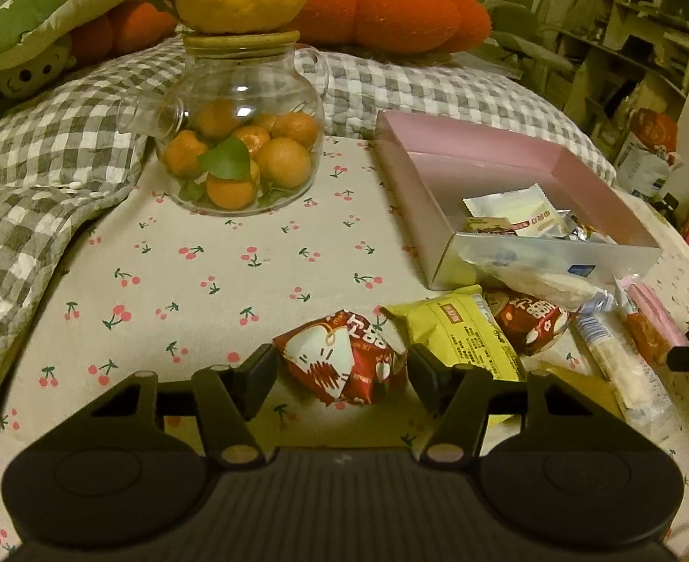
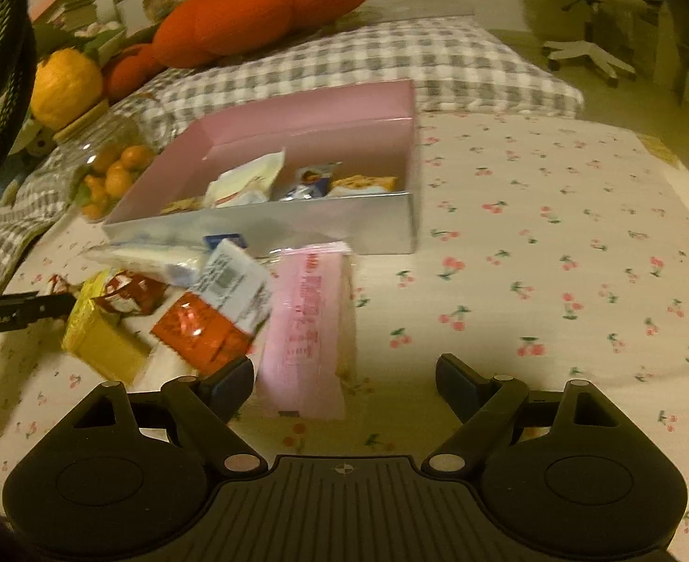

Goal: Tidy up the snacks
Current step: 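Grasp the red-white candy packet with the left gripper while the right grasps the pink wafer packet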

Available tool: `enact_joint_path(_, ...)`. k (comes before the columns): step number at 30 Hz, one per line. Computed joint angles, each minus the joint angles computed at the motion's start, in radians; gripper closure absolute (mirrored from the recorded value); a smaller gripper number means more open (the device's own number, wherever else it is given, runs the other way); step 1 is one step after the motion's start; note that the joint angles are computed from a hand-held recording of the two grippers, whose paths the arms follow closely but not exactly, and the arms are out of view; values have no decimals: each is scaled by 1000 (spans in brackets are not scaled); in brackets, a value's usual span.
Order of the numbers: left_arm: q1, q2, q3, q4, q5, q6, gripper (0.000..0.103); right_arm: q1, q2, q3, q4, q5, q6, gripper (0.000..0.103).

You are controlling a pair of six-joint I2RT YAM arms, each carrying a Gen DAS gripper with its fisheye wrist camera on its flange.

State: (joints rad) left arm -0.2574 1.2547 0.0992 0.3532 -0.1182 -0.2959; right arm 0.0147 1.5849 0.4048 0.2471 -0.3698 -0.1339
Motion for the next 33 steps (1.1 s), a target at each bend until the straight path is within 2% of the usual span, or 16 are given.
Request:
enact_joint_path(7, -9, 32, 11, 17, -17, -1, 45, 42, 10, 27, 0, -8, 19, 18)
enact_joint_path(13, -26, 46, 17, 25, -41, -7, 47, 110, 70, 50, 41, 42, 35, 22)
enact_joint_path(16, -30, 51, 20, 26, -48, -11, 50, 131, 70, 44, 63, 73, 28, 33)
enact_joint_path(19, -33, 53, 26, 18, -53, -14, 52, 139, 65, 40, 67, 92, 14, 50)
enact_joint_path(21, -38, 53, 32, 8, -59, -18, 53, 144, 55, 36, 64, 110, 2, 66)
enact_joint_path(24, -43, 49, 44, -22, -64, -25, 53, 154, 38, 51, 15, 146, -12, 71)
enact_joint_path(33, -47, 22, 86, -133, -55, -60, 55, 133, -21, 89, -114, 123, 32, 72)
